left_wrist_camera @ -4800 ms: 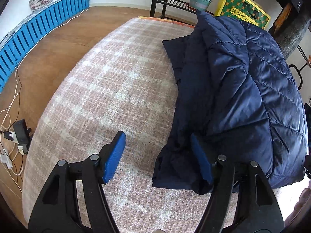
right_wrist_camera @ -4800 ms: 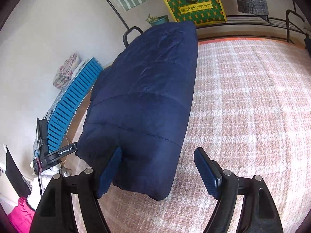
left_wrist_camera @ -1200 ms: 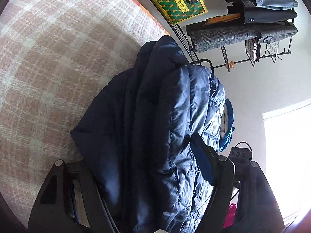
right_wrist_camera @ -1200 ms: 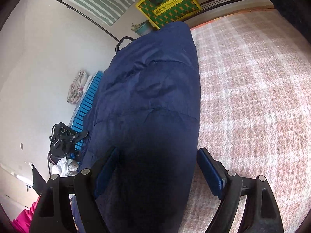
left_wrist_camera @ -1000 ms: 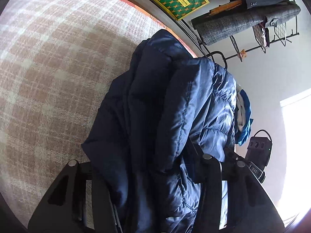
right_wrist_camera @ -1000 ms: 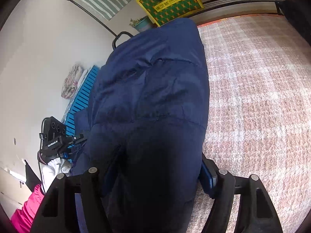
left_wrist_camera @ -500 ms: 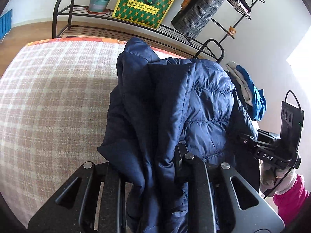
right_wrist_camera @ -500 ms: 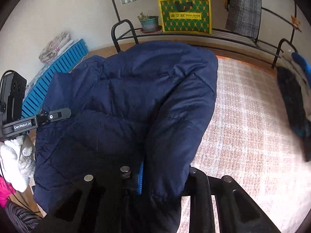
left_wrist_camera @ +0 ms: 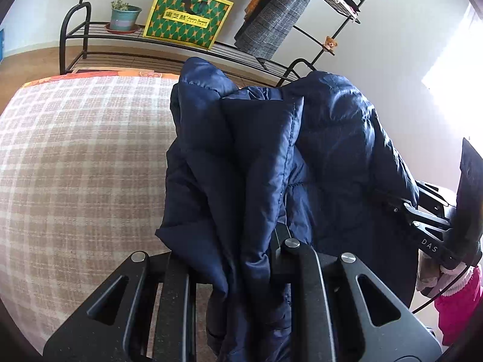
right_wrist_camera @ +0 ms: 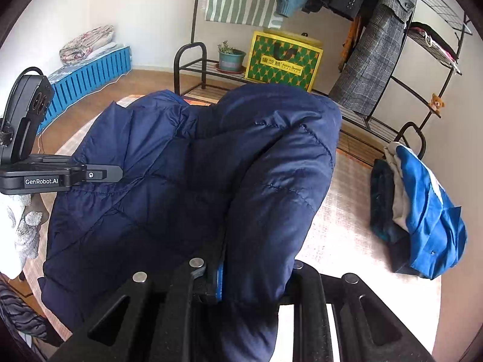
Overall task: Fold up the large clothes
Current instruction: 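Carry the held jacket with both grippers toward the clothes stack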
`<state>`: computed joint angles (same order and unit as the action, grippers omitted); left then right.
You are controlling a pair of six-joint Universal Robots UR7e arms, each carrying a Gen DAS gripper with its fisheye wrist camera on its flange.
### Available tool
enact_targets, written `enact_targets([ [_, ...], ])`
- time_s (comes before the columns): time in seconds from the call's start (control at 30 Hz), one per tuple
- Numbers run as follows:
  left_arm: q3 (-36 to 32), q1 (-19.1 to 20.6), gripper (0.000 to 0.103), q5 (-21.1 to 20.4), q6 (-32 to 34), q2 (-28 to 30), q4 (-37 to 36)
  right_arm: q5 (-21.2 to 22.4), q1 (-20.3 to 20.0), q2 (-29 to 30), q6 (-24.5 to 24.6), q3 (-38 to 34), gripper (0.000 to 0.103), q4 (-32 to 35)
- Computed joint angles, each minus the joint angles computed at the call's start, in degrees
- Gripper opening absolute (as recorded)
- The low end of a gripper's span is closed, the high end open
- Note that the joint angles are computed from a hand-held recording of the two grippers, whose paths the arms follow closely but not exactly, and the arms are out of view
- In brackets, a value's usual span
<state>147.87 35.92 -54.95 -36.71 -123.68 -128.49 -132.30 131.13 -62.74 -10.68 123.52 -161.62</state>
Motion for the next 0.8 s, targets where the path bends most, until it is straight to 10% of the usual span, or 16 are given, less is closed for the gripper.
enact_targets([
  [0.43,-7.2,-4.4,0.017,-3.4,8.0,29.0,-23.7,-5.4,-4.0,-11.3,-6.0,1.7,0.019,0.7],
  [0.8,-28.8,-1.4,0.017,-9.1,23.3,60.0,-41.4,-12.1,-11.1,-14.2,-24.7,-5.1,0.019,-11.2],
])
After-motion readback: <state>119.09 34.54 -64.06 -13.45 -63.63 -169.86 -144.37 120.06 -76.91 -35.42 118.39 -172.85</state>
